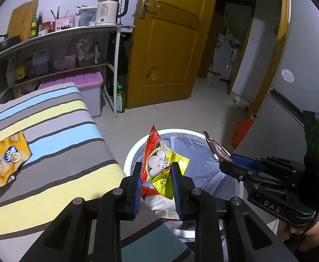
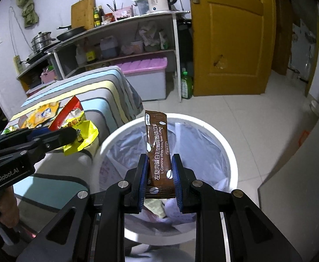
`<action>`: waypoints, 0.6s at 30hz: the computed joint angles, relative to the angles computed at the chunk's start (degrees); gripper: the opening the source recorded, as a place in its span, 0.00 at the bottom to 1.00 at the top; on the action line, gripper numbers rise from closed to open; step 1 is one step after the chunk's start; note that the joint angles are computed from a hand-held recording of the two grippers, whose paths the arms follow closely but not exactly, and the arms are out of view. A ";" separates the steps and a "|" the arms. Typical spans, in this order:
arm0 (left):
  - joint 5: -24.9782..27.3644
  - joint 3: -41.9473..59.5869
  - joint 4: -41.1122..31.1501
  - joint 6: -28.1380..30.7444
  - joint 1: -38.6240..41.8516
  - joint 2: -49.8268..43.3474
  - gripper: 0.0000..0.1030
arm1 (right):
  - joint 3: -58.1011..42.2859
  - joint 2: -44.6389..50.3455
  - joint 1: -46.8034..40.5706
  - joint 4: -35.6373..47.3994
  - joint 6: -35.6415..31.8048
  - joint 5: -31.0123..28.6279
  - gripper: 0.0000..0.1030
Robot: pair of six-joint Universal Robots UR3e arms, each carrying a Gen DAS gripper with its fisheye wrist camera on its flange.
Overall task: Collect trash
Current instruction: 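Carry the egg snack bag and brown packet over the bin and release both, then move both grippers back to the green and yellow chip bags on the table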
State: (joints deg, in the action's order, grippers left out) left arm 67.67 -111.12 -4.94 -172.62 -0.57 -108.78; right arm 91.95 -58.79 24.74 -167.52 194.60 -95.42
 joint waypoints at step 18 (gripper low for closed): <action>-2.83 -0.89 1.26 0.61 1.43 -0.70 0.28 | 0.68 -0.24 0.77 -0.72 -0.16 -2.04 0.28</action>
State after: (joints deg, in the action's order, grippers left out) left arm 64.84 -112.01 -3.68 -172.02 0.86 -109.48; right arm 92.63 -59.03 25.51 -168.24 194.44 -97.46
